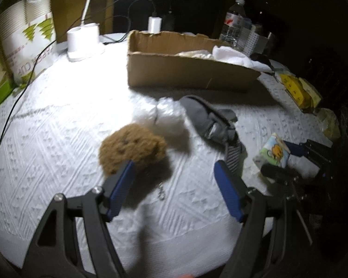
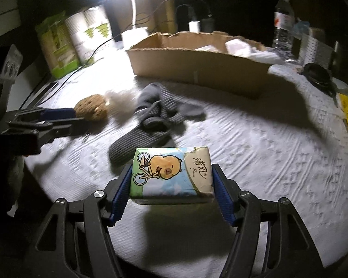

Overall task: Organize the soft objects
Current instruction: 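Grasp the chick-print tissue pack with the right tool and lift it, then grasp the gray slipper with the left tool while the right tool holds the tissue pack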

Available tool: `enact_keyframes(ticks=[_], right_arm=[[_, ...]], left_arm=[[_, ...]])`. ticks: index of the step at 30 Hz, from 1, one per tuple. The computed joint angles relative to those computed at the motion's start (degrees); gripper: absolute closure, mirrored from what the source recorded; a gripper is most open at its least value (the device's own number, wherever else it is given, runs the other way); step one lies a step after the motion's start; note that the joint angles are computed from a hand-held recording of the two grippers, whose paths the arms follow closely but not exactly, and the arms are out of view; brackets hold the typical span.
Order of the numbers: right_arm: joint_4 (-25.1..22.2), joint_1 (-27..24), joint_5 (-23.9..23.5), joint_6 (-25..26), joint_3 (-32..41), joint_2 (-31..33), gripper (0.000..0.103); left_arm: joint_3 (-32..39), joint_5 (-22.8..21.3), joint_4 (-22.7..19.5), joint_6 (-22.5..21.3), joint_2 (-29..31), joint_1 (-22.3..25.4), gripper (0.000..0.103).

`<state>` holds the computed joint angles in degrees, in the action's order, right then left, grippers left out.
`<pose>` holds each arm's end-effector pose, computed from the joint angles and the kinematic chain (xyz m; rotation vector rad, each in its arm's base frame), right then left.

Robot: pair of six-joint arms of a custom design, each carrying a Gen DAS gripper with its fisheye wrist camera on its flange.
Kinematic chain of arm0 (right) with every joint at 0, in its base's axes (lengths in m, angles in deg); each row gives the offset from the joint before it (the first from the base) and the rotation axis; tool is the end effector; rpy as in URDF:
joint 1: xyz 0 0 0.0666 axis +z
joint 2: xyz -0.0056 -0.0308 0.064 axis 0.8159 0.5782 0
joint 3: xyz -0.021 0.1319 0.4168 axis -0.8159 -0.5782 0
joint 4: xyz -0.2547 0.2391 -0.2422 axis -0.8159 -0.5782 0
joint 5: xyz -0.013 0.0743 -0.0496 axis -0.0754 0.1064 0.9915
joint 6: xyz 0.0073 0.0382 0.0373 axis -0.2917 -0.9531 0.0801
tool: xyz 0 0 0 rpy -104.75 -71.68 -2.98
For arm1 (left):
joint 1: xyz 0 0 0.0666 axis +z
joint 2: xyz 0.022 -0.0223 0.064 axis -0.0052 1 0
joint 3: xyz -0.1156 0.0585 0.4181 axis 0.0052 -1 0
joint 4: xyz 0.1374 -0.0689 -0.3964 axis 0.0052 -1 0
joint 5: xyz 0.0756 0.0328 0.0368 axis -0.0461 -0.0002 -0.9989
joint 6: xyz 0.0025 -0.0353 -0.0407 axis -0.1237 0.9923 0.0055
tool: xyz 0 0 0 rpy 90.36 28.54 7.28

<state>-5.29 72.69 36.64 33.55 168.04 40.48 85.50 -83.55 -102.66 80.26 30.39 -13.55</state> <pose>0.6355 0.2161 0.3183 -0.7043 2.3399 0.3931 0.5911 -0.1395 0.3509 -0.0655 2.4584 -0.2186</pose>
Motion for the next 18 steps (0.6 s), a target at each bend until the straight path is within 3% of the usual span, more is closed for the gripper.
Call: enact_keyframes(ticks=[14, 18], right_arm=[[0.7, -4.4, -2.2, -1.2, 3.4, 2.2, 0.034], [0.9, -5.5, -2.7, -2.0, 3.5, 2.4, 0.034]], left_arm=[[12.1, 0.5, -5.8, -2.7, 8.8, -3.3, 0.031], [16.8, -2.1, -9.4, -3.1, 12.2, -3.9, 0.031]])
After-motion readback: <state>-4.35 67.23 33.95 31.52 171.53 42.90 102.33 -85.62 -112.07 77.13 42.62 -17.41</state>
